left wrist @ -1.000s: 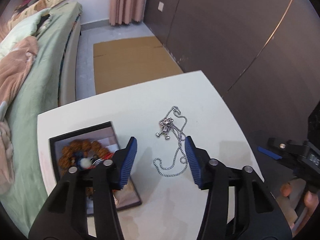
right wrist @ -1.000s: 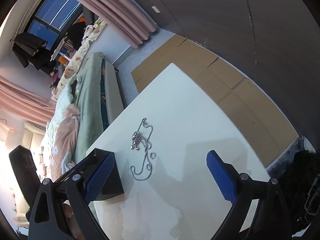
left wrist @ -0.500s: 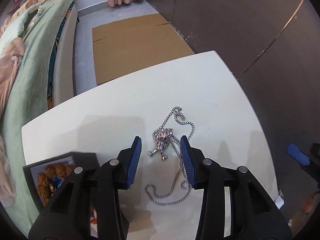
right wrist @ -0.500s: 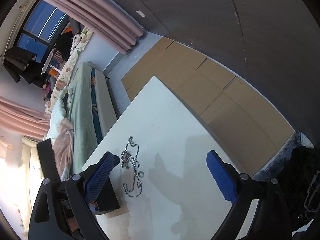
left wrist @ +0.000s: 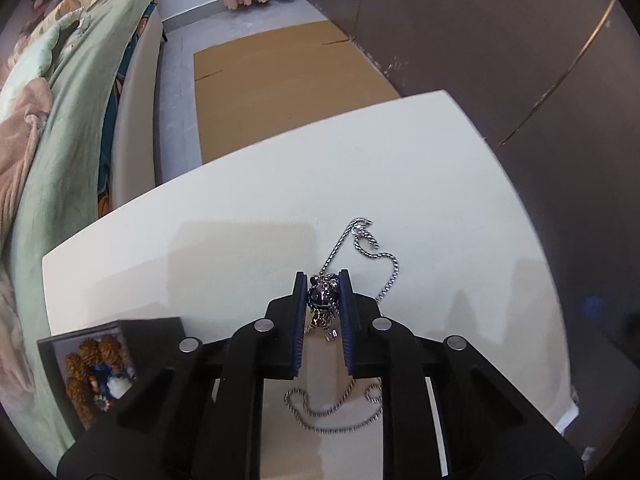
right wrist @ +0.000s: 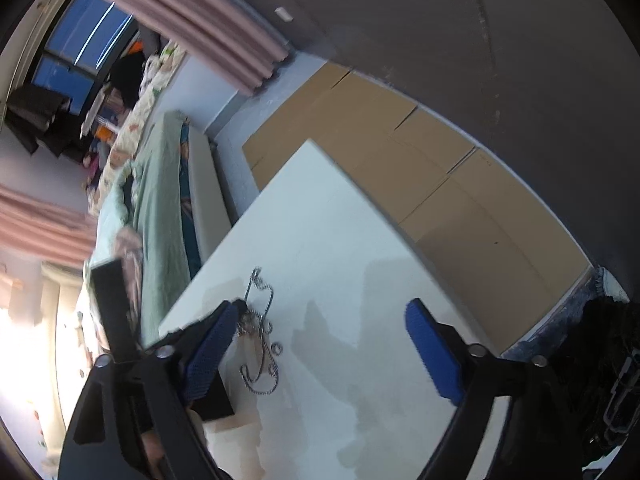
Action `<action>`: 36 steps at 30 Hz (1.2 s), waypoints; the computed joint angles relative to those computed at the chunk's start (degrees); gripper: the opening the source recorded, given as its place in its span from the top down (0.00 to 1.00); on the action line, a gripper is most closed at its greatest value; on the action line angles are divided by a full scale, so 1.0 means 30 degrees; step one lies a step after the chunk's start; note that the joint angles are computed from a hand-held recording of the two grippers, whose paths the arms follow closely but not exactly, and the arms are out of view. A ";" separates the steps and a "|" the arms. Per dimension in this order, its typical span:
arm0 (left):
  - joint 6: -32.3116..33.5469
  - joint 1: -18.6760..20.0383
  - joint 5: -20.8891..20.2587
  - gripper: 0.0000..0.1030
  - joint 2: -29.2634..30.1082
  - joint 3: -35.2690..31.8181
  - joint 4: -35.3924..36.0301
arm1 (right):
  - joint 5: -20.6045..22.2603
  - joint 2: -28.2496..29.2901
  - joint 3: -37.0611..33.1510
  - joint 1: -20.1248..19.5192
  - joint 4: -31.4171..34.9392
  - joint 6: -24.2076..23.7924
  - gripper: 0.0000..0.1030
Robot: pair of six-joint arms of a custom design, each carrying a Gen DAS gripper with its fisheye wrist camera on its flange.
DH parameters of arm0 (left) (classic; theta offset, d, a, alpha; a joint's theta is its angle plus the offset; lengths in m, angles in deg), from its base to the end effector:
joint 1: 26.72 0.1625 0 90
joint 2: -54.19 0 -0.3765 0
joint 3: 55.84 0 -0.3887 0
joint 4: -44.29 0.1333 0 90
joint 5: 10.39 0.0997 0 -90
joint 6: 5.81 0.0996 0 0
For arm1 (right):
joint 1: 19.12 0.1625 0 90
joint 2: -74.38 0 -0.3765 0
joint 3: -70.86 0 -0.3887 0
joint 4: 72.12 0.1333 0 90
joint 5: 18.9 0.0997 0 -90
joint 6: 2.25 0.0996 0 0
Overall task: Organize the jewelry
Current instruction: 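Grasp the silver chain necklace by its pendant with the left gripper, then lift the necklace toward the box with the left gripper while the right approaches the silver ring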
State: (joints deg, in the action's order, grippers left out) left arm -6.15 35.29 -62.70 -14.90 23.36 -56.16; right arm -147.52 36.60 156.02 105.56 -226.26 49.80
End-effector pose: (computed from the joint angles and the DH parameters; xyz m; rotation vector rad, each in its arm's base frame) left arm -0.1182 -0.6361 0.3677 0.5941 2.4249 -0.2157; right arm 0.4447 -0.5176 0.0614 -0.5439 -2.6405 0.9361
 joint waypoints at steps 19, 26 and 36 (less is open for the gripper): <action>0.0616 -0.0806 0.0110 0.86 -0.2605 -0.0936 0.0286 | 0.0208 0.3806 -0.5445 0.0281 0.5507 -0.3443 0.67; 0.0716 -0.0855 -0.0086 0.86 -0.2869 -0.1641 0.0584 | -0.0579 0.5223 -0.7583 0.0451 0.7286 -0.4965 0.75; 0.0820 -0.0814 -0.0072 0.86 -0.2947 -0.2265 0.0641 | -0.2258 0.7885 -1.1750 0.0816 1.1964 -0.5217 0.80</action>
State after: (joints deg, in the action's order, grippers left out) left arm -3.69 32.85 -62.91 -23.74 16.56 -54.24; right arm -154.30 60.25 120.77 108.01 -190.37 34.15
